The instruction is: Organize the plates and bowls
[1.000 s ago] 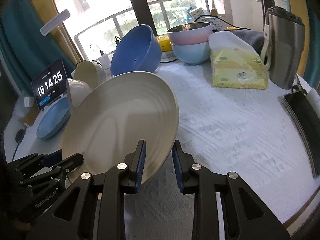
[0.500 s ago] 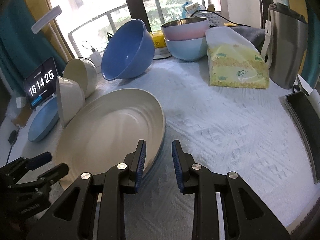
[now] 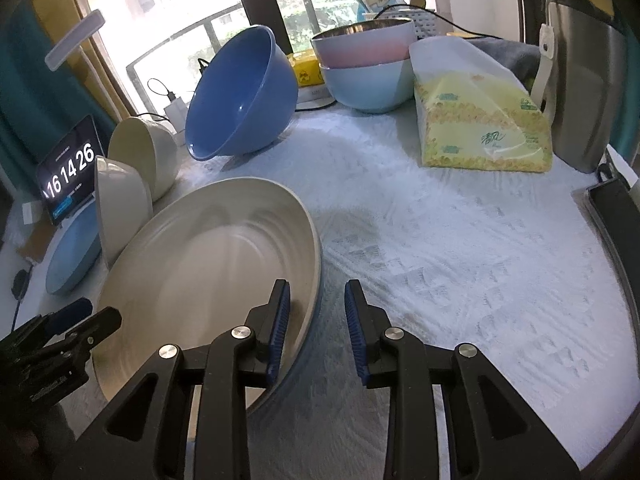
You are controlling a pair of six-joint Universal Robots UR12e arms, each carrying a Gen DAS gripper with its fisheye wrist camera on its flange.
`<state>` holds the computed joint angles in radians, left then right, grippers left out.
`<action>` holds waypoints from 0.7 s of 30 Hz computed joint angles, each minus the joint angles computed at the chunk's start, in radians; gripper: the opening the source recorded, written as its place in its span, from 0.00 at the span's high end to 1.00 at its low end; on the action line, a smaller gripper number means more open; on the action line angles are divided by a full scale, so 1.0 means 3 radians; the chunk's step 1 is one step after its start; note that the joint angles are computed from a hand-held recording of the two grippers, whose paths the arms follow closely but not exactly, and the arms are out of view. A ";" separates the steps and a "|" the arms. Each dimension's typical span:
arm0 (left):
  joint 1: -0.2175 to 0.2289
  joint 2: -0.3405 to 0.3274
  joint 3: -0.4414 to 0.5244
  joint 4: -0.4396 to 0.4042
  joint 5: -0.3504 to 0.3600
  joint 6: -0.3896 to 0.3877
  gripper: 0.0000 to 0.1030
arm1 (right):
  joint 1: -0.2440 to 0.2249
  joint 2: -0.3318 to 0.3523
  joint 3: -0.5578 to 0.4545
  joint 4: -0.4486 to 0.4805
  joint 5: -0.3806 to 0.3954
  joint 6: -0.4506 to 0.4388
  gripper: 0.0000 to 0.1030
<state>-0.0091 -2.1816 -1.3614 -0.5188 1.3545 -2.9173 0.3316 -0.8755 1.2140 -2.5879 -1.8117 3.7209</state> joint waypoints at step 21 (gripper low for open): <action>0.0038 -0.0019 0.0035 -0.0138 -0.0285 0.0224 0.75 | 0.0051 0.0043 -0.0102 0.0123 -0.0065 -0.0030 0.72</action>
